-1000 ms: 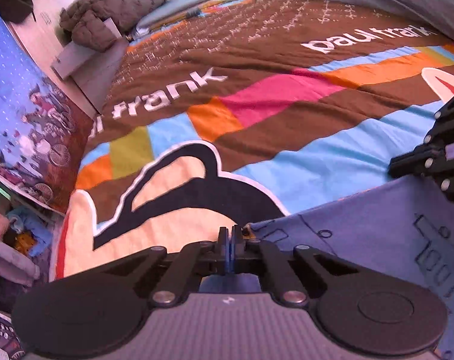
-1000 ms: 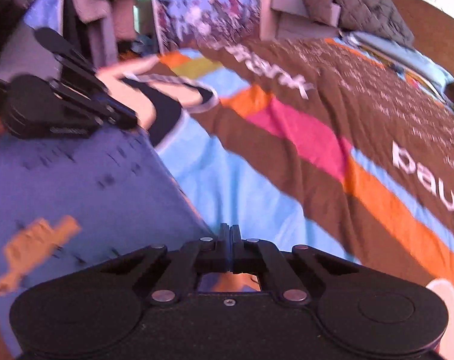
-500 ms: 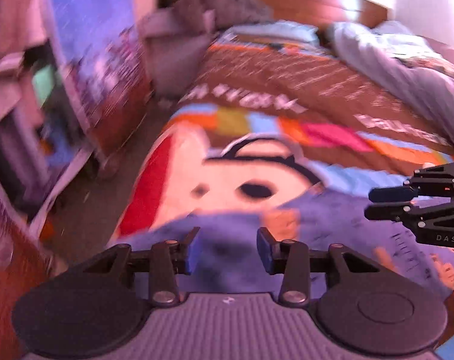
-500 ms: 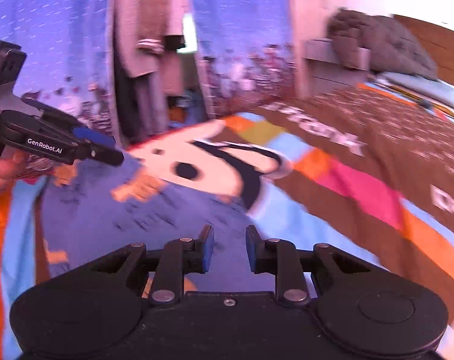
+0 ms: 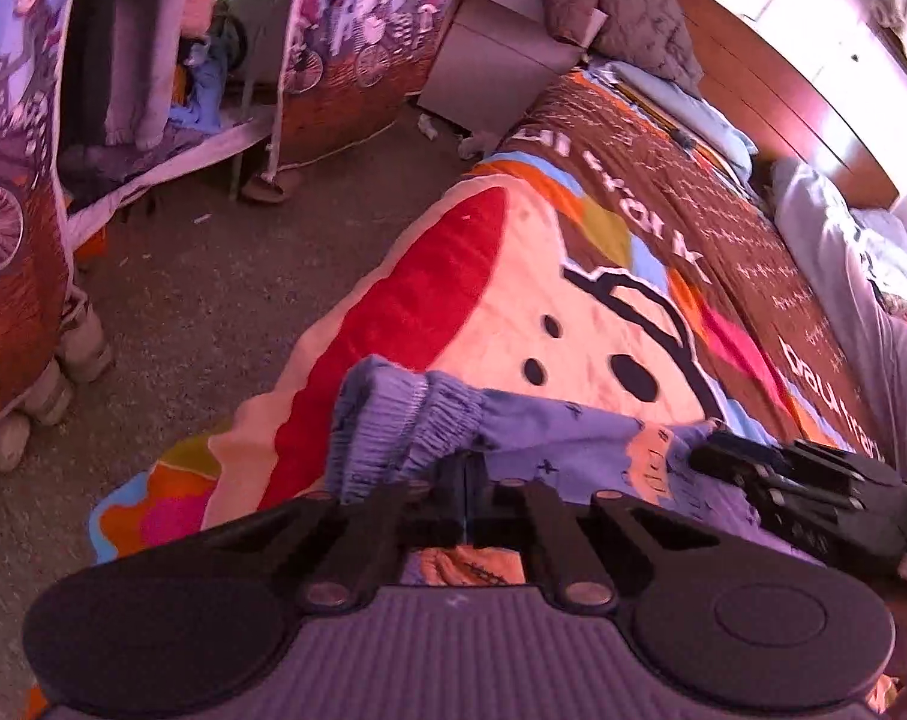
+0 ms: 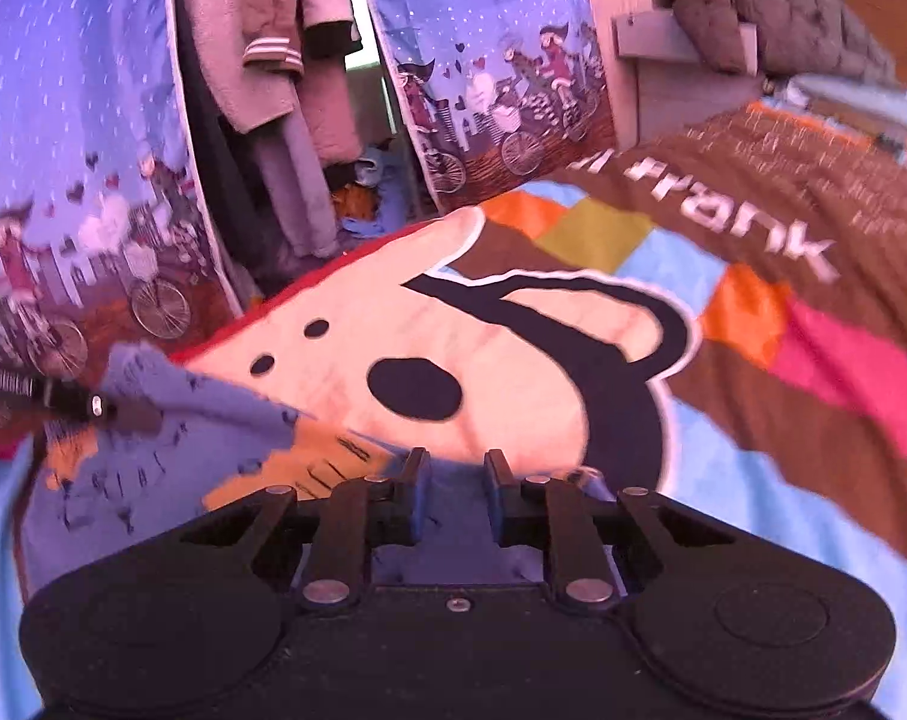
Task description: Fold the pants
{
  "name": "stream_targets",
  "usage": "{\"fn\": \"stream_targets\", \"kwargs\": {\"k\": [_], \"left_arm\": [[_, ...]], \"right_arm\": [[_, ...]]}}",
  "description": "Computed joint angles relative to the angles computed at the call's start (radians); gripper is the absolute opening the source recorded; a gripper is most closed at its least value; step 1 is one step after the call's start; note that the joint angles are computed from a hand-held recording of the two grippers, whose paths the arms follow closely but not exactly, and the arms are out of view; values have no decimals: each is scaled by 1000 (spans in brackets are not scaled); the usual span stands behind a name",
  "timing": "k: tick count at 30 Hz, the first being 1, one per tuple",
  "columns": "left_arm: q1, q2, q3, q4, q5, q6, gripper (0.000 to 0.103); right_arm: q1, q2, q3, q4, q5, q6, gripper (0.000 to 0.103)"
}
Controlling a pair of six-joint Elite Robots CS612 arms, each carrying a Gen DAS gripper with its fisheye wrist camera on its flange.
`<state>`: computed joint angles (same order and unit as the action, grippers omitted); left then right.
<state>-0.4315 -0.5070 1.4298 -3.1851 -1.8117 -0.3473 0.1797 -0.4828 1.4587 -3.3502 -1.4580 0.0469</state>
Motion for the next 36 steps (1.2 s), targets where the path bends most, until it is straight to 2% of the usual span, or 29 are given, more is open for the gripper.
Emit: {"fn": "stream_targets", "kwargs": {"k": [2, 4, 8, 10, 11, 12, 13, 15, 17, 18, 19, 20, 21, 22, 23, 24, 25, 27, 29, 32, 34, 36], "left_arm": [[-12, -20, 29, -49, 12, 42, 34], [-30, -39, 62, -101, 33, 109, 49], [-61, -68, 98, -79, -7, 308, 48], [-84, -81, 95, 35, 41, 377, 49], [-97, -85, 81, 137, 90, 409, 49], [-106, -83, 70, 197, 130, 419, 48], [-108, -81, 67, 216, 141, 423, 48], [-111, -90, 72, 223, 163, 414, 49], [-121, -102, 77, 252, 216, 404, 51], [-129, -110, 82, 263, 251, 409, 53], [-136, -118, 88, 267, 283, 417, 61], [-146, -126, 97, 267, 317, 425, 79], [-158, -134, 105, 263, 352, 429, 88], [-174, -140, 118, 230, 390, 435, 97], [-184, -137, 124, 184, 408, 446, 97], [-199, -139, 136, 134, 420, 467, 97], [-212, -144, 143, 107, 421, 486, 98], [-240, -146, 141, 76, 406, 519, 101], [-267, -143, 129, 60, 377, 549, 103], [-318, -119, 89, 43, 329, 601, 103], [-356, -89, 46, 27, 308, 632, 103], [-391, -50, -8, 24, 285, 660, 102]], "right_arm": [[8, -35, 55, -6, -28, -50, 24], [16, -72, 121, -23, -49, -96, 26], [36, -131, 229, 7, -128, -100, 28], [47, -144, 268, 21, -179, -105, 31], [52, -144, 290, -1, -212, -117, 32], [54, -145, 311, -30, -231, -115, 33], [51, -152, 332, -46, -238, -101, 35], [40, -171, 376, -66, -246, -70, 46], [29, -190, 418, -80, -269, -68, 53], [22, -202, 443, -85, -283, -68, 53], [13, -213, 469, -96, -290, -64, 54], [5, -224, 493, -104, -301, -51, 55], [-3, -233, 520, -122, -317, -33, 56], [-10, -240, 546, -148, -333, -9, 62], [-15, -244, 568, -175, -357, 27, 72], [-21, -246, 592, -213, -387, 80, 77], [-27, -244, 613, -256, -409, 132, 82], [-45, -240, 659, -339, -431, 247, 83], [-64, -248, 690, -355, -443, 312, 85], [-76, -245, 727, -435, -517, 292, 95], [-81, -231, 747, -503, -586, 260, 97], [-106, -218, 772, -546, -585, 265, 96]]}}
